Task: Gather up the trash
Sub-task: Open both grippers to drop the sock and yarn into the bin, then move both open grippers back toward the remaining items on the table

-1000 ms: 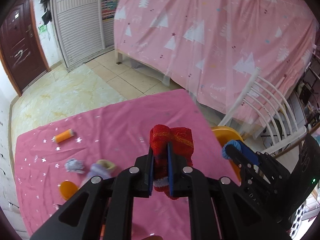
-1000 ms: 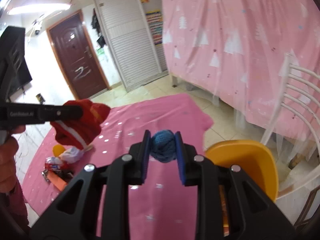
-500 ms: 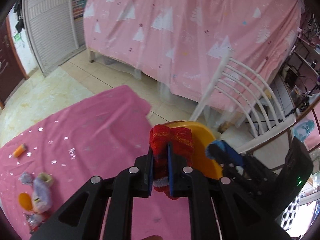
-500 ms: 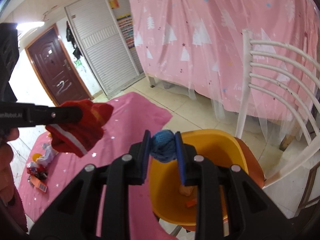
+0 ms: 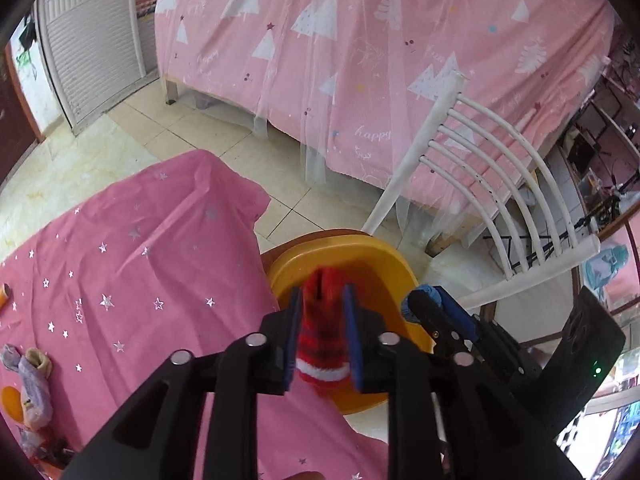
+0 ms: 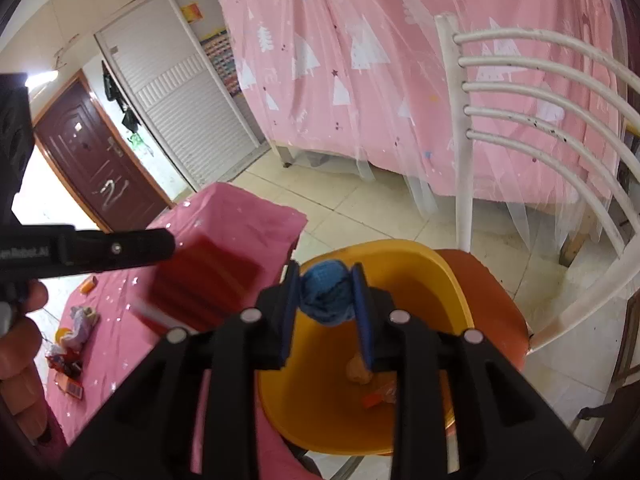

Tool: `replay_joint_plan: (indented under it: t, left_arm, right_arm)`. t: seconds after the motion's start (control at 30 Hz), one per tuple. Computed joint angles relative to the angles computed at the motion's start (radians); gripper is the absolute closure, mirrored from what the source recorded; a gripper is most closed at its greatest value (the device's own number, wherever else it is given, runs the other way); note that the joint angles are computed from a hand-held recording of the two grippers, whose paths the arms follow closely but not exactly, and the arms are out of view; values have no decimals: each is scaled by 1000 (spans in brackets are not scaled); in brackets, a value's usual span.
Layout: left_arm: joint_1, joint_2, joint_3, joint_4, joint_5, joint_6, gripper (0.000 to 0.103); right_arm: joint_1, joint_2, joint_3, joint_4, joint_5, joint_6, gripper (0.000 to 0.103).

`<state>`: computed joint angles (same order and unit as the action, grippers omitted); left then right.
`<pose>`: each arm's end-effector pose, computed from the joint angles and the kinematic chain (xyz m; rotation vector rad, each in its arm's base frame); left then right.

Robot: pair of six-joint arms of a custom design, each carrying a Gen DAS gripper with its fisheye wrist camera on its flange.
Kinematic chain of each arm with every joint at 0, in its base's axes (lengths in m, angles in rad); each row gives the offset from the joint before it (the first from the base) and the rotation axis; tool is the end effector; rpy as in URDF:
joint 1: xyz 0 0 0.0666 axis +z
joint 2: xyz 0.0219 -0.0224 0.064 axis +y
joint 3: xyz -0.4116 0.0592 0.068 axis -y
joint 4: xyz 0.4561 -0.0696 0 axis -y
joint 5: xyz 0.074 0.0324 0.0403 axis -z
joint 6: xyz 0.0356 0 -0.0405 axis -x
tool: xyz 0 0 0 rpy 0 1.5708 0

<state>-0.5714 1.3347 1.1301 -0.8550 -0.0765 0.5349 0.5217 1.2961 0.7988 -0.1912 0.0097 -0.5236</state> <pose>0.4149 -0.2640 0.3584 0.0219 2.6538 -0.2779 0.4001 0.2291 0.2578 0.0075 2.3176 0.5365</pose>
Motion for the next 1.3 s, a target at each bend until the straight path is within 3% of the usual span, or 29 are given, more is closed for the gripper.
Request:
replay_joint_plan:
  t: [0.1,0.2,0.37,0.7,1.03,1.3]
  left_arm:
    - [2,-10,-11,4,-4,2,62]
    - [7,-29,-25,4,2,6,61]
    - [27,-79,-57,1,6,19,53]
    - [84,-228,-127,-28,-26,-5,52]
    - [212,-388,-195,-93,-45,-56,51]
    - [321,-507,-236,-141,-47,-119,44]
  right_arm:
    - [2,4,2,1,5,-5,60]
    - [14,7,5,-3,15,-3,54]
    - [43,8,17,-19,35,10,54]
    - [125,26,69,-38,39,36,48]
    - [221,84,169,-69,40,94,47]
    - [291,140,246,-107,37,124,46]
